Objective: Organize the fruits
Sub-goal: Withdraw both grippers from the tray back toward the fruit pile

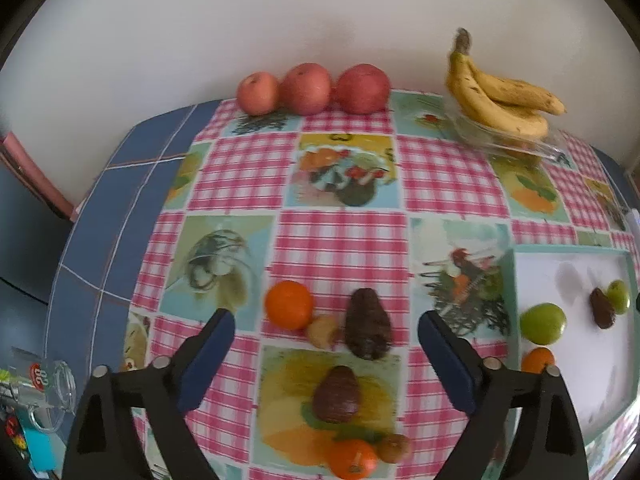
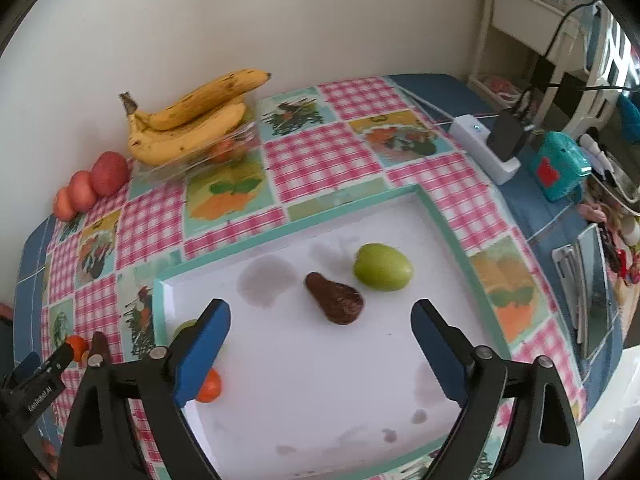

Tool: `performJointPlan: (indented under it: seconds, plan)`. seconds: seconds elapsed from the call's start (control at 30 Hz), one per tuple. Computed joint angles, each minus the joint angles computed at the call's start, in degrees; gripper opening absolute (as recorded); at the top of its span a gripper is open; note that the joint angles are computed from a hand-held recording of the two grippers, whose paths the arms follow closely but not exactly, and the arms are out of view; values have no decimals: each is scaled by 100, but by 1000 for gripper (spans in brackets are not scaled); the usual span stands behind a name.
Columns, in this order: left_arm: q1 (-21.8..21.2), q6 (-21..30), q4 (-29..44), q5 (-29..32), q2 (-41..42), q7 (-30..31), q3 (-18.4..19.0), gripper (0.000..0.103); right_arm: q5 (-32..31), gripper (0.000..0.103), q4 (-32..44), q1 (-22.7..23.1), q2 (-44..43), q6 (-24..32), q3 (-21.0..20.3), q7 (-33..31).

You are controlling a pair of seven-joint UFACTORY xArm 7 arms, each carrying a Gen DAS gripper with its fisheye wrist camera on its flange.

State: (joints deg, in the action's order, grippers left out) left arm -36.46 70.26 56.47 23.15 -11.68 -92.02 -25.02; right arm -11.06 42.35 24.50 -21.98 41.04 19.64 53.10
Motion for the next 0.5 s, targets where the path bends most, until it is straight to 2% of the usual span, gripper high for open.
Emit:
performJointPlan:
  seconds: [0.1, 0.2, 0.5]
  plan:
    - [13, -5, -237, -103, -268, -38, 23, 99, 75, 95, 2, 57, 120, -150, 18, 8]
    - [79, 16, -441, -213, -490, -7, 35, 99, -73, 95, 168, 79, 339, 45, 145, 150]
    - [379, -362, -1395, -719, -1587, 12, 55, 100, -247, 95, 600, 425, 892, 88, 213, 380]
